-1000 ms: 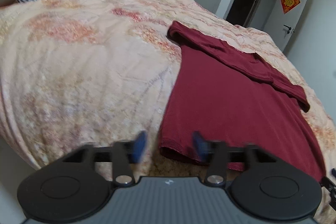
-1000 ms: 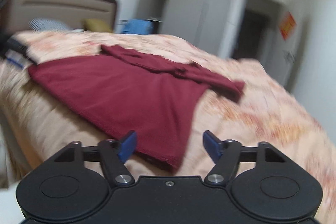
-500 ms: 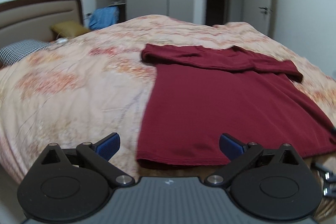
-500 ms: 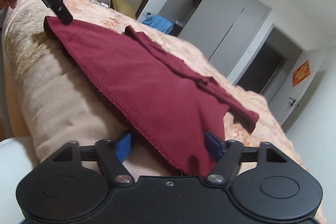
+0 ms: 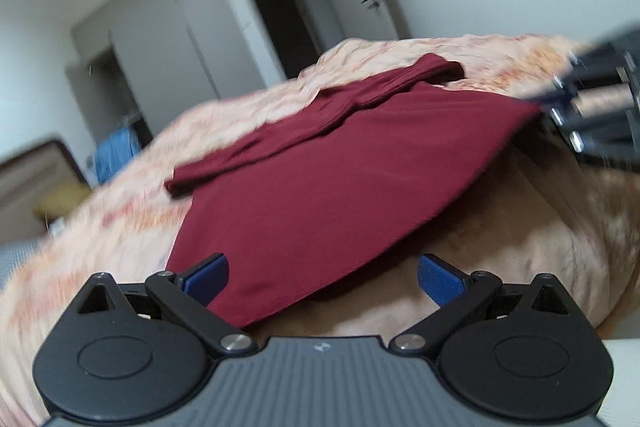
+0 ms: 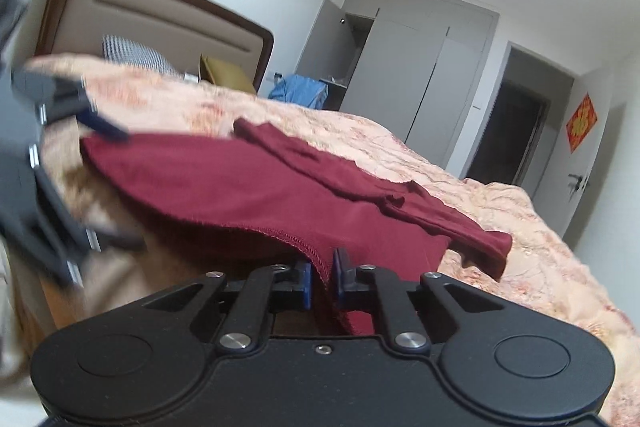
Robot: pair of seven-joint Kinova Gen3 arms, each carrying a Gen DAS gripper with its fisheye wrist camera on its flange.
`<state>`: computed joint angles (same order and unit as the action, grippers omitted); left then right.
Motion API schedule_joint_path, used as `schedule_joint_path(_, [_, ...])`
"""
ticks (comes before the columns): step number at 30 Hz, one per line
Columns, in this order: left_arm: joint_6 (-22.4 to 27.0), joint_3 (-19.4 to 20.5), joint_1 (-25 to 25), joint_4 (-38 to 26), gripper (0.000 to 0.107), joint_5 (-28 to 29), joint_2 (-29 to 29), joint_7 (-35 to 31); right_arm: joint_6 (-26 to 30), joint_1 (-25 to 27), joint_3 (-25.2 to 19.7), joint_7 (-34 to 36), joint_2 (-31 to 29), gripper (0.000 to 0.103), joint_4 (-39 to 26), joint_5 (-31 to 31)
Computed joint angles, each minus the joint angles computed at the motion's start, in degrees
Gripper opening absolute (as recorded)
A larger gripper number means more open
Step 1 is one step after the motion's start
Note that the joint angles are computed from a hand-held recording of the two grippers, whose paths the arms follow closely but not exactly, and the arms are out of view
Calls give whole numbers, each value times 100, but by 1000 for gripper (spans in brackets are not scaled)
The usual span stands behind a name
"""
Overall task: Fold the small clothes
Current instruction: 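Hold the hem with both grippers and fold it over onto the collar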
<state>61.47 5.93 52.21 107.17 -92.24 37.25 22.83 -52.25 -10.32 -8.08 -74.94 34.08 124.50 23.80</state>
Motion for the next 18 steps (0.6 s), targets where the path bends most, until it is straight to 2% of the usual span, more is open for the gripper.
schedule_joint_path(3, [3, -57, 57, -269, 103, -242, 304, -121, 116, 161, -112, -384, -83, 11, -100, 246])
schedule_joint_path(7, [80, -212, 128, -815, 103, -171, 676, -382, 182, 303, -146, -782, -178, 11, -172, 507])
schedule_joint_path(9, [22, -312, 141, -967, 96, -146, 729, -360, 126, 337, -115, -843, -212, 11, -125, 552])
schedule_joint_path(11, [-46, -389, 124, -1046, 77, -93, 733, -366, 6, 351, -74, -827, -197, 11, -66, 549])
schedule_joint_path(14, [-42, -478, 128, -1088, 62, 141, 714, -581, -166, 329, -15, -727, -137, 11, 51, 462])
schedule_joint_path(16, [102, -550, 179, -1044, 53, 321, 730, -755, -106, 347, 4, -757, -108, 11, 59, 492])
schedule_joint_path(18, [273, -607, 246, -878, 49, 437, 698, -789, 3, 330, 31, -723, -91, 11, 82, 496])
